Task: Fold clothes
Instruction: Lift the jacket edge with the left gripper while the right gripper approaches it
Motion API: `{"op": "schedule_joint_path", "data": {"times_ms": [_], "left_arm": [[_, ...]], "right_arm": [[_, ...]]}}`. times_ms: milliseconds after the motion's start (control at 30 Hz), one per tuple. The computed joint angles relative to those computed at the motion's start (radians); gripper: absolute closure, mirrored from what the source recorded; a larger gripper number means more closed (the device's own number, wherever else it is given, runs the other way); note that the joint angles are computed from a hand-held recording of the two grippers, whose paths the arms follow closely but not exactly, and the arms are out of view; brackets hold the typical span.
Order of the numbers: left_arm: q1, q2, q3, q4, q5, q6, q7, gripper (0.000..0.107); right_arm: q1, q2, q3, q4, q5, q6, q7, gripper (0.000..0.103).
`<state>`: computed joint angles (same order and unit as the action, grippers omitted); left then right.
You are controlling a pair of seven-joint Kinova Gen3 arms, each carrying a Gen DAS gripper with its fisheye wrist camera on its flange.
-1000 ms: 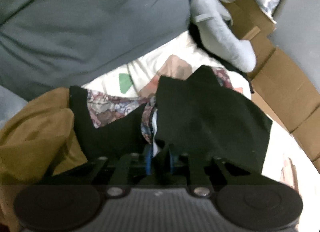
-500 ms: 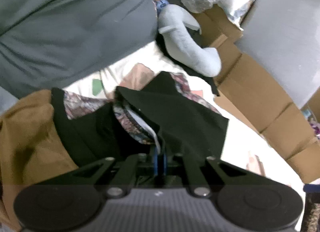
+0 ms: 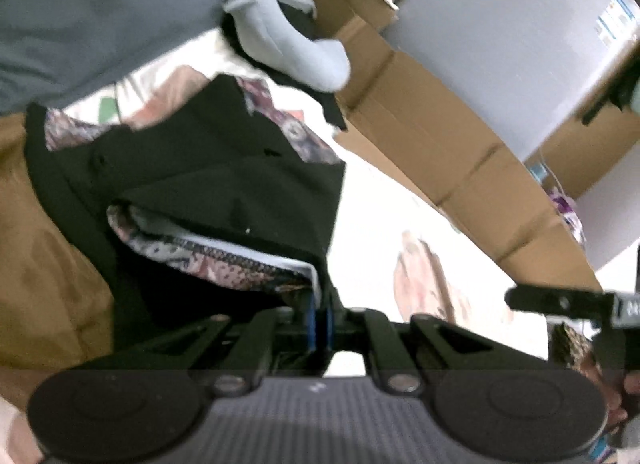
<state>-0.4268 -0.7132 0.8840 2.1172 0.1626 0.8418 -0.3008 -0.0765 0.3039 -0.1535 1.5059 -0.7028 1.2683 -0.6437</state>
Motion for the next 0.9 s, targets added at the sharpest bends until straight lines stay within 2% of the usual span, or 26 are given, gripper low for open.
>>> {"op": "schedule_joint_path", "data": {"times_ms": [300,367,400,433,500,567,667,800,900], "left_arm": [[-0.056,0.021,0.136,0.024,0.107,-0.076,0.024,0.101],[-0.064,0.039,0.160,0.031,0.141,-0.081,0.023,0.097],[-0.065,0.040,0.165,0.031,0.158,-0.069,0.032,0.089],[-0.063,0.032,0.164,0.028,0.166,-0.051,0.040,0.085],[-0.052,0.005,0.154,0.015,0.166,-0.007,0.046,0.069],[-0.044,-0.031,0.135,-0.002,0.157,0.049,0.046,0.060],[-0.063,-0.082,0.109,-0.033,0.136,0.157,0.045,0.057],[-0.130,-0.142,0.096,-0.067,0.106,0.299,0.027,0.054],[-0.191,-0.162,0.116,-0.075,0.098,0.331,-0.021,0.052]], "right_arm": [[-0.003,0.003,0.004,0.023,0.018,-0.007,-0.002,0.006],[-0.003,0.003,0.004,0.034,0.023,-0.015,0.003,0.006],[-0.004,0.003,0.004,0.042,0.030,-0.019,0.006,0.006],[-0.005,0.001,0.005,0.050,0.037,-0.023,0.010,0.006],[-0.005,0.002,0.007,0.064,0.052,-0.026,0.018,0.006],[-0.002,0.002,0.009,0.079,0.058,-0.031,0.026,0.006],[-0.001,-0.008,0.010,0.108,0.061,-0.057,0.037,0.006],[-0.002,-0.018,0.008,0.132,0.056,-0.076,0.053,0.006],[-0.001,-0.022,0.007,0.144,0.049,-0.077,0.070,0.006]]}}
